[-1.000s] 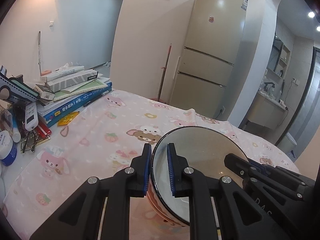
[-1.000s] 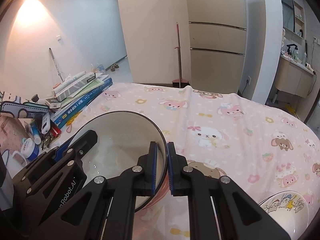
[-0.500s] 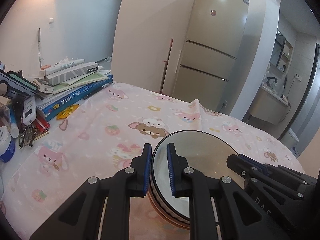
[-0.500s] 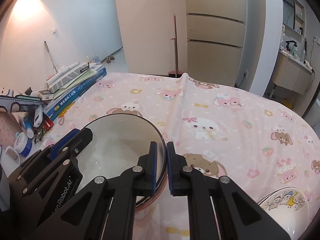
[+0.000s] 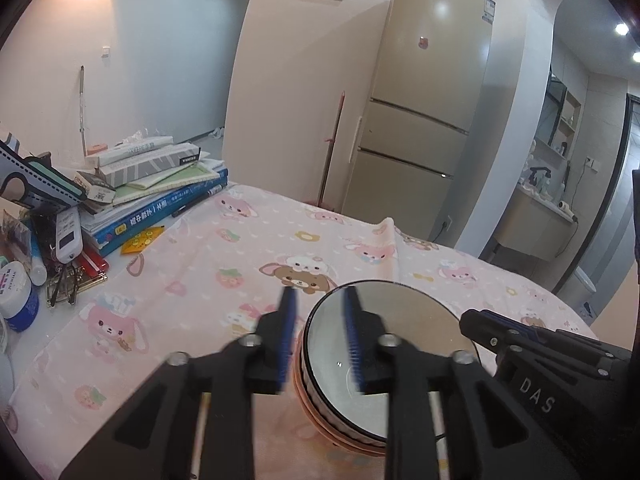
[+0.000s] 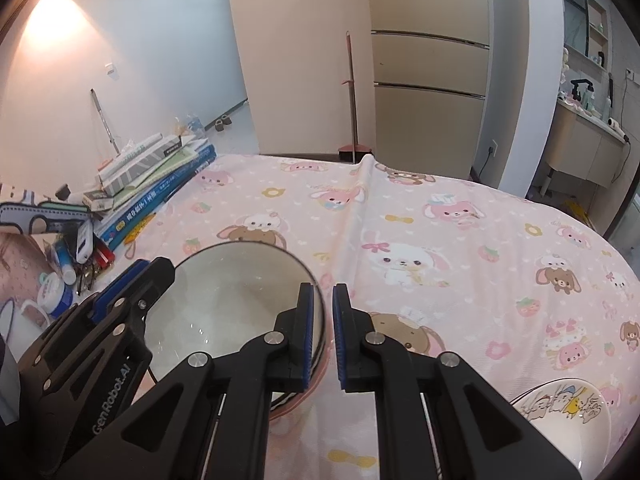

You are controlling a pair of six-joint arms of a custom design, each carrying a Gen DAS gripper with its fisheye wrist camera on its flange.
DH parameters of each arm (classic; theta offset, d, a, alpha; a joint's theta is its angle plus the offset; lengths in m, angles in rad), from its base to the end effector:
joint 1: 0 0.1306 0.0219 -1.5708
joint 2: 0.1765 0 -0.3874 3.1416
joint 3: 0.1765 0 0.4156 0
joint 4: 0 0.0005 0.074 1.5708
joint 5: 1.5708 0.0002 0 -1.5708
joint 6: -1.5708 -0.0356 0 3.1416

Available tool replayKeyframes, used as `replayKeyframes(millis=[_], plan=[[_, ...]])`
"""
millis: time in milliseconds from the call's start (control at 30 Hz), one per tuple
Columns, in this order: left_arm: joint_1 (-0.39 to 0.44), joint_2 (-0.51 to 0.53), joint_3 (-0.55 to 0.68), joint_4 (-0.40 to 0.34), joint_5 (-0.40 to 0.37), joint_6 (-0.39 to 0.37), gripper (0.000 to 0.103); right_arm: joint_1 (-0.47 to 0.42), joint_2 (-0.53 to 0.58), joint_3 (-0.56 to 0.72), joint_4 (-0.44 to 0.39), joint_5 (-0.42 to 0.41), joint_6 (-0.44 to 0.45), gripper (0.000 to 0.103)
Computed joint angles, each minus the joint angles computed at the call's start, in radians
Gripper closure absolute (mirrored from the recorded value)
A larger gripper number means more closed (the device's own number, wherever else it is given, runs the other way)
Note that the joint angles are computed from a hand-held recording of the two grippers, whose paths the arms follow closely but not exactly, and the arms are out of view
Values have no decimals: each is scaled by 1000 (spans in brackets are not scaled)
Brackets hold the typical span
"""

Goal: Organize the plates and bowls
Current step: 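Open both grippers to release the white bowl, then raise both grippers away from the bowl stack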

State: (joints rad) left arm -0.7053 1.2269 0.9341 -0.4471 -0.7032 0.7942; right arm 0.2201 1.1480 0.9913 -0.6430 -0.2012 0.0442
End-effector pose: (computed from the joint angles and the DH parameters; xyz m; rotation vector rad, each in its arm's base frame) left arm 0.3419 -0.2615 0.3243 -0.4296 2.0675 -0.0670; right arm 0.4023 0.0968 0.3632 -0.4088 2.3380 0.3230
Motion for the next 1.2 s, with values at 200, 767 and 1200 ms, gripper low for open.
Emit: replayKeyframes(millis=[200, 767, 1200], plan=[[-41, -48, -34, 88, -149, -59, 20, -49, -11, 25, -13, -71, -20, 70], [-94, -142, -140, 376, -341, -184, 6, -188, -137, -12, 221, -283, -107, 5], [-60, -169, -148, 333, -259, -125, 2, -167, -129, 1, 206, -260, -62, 1]])
